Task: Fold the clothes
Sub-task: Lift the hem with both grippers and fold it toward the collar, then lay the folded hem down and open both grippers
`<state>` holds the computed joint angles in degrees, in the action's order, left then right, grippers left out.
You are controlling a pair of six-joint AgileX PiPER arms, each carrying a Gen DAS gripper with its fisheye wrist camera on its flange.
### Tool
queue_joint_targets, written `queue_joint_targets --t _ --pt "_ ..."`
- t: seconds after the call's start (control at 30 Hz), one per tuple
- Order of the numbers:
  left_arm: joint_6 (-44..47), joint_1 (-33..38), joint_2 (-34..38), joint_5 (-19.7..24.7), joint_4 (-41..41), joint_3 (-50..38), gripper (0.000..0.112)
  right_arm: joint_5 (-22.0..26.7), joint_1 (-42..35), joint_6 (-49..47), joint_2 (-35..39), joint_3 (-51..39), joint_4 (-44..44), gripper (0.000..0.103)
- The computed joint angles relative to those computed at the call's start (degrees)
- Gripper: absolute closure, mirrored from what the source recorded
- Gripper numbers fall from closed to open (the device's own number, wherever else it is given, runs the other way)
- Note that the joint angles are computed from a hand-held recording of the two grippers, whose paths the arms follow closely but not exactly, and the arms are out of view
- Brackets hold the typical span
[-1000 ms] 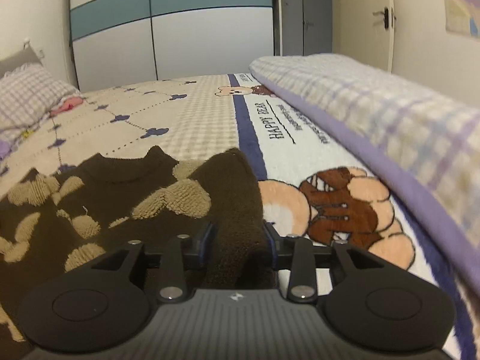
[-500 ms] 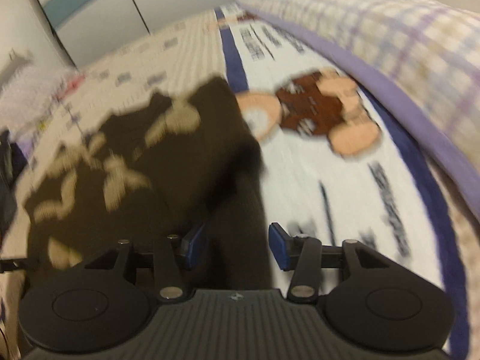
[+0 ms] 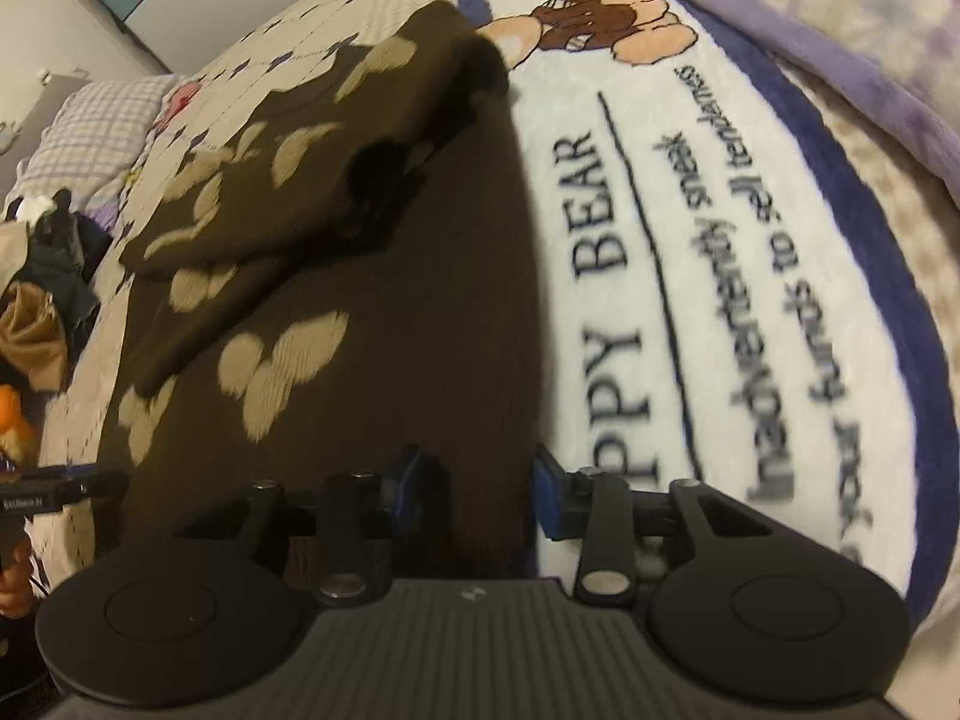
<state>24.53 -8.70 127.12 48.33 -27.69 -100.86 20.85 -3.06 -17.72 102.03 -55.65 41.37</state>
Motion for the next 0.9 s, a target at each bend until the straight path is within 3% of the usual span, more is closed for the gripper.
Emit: queue_joint_targets --t 0.03,0.07,0.17,0.3,0.5,0.8,0.9 --pt "-0.8 0.0 -0.7 -0.7 -0.4 1.4 0.067 -1.0 0.9 1.3 -0.7 0.9 -1.5 0.073" --pt "-1.9 0.2 -1.3 -1.4 -1.2 2.6 0.087 -1.9 1.8 2.9 -1.4 1.8 -3.3 0.084" --pt "-5.0 0.7 -3.4 -3.4 -3.4 6.4 0.100 -3.4 2.8 5.6 -3.1 3.2 -5.2 0.091" --pt "-7.6 0.3 -8.3 -5.6 -3.1 11.4 0.102 -3.8 3.7 12.2 -7.4 4.0 -13.0 0.092" --pt "-7.8 0.6 -13.1 -5.8 -1.9 15.8 0.104 -0.2 2.8 12.9 -12.1 5.0 -16.5 0.092" --pt "-6.2 -0.1 -12.0 -8.6 -0.5 20.2 0.103 -1.9 5.6 22.3 -8.3 6.8 -27.5 0.092" --pt "-6.2 0.5 -10.4 -7.3 -1.4 18.1 0.099 -2.2 6.2 25.0 -5.2 5.2 -30.6 0.089"
